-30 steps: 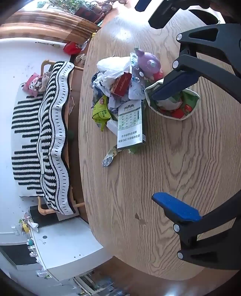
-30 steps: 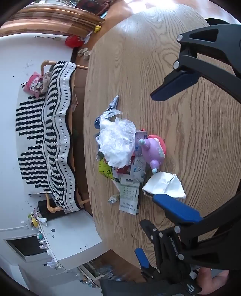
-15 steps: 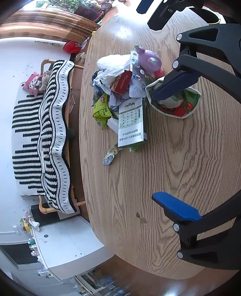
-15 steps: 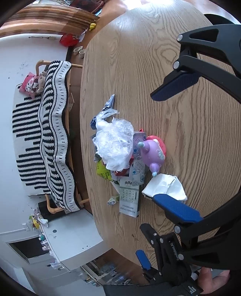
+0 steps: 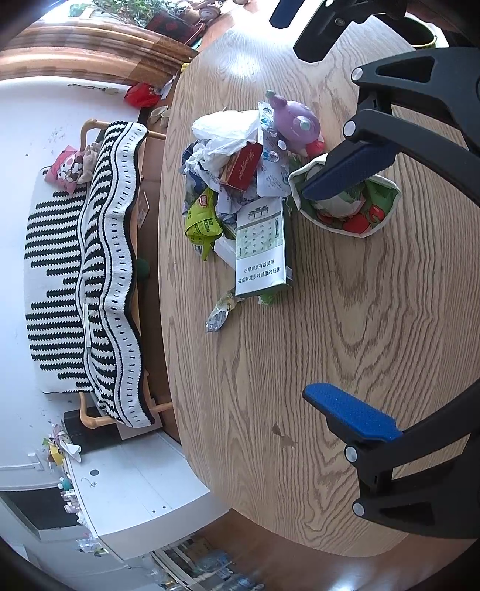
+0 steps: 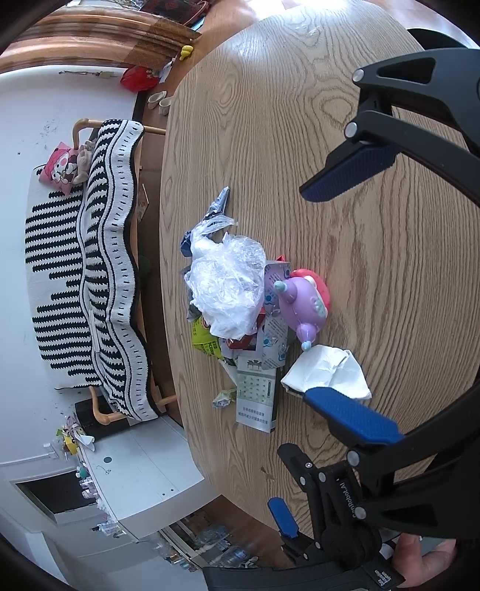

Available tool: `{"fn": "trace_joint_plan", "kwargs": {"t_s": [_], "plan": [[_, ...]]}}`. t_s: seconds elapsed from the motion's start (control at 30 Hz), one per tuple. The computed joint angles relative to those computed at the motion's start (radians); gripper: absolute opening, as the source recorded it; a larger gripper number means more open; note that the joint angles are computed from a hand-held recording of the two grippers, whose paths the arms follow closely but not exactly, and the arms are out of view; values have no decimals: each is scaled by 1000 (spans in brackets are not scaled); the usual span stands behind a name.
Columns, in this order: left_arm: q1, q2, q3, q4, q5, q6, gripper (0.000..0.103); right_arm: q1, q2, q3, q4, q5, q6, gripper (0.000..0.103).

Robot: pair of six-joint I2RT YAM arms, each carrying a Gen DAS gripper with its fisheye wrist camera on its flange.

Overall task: Collect trash
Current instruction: 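Move both tools toward the trash pile on the table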

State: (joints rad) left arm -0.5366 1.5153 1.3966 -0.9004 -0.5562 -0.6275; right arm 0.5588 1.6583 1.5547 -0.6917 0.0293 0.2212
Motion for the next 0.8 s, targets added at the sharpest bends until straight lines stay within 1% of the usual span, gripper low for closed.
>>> {"fn": "trace_joint_plan", "kwargs": {"t_s": [0.8], "plan": [[0, -1, -4, 5, 9, 1, 97, 1, -2, -3, 3, -1, 0, 97]]}}
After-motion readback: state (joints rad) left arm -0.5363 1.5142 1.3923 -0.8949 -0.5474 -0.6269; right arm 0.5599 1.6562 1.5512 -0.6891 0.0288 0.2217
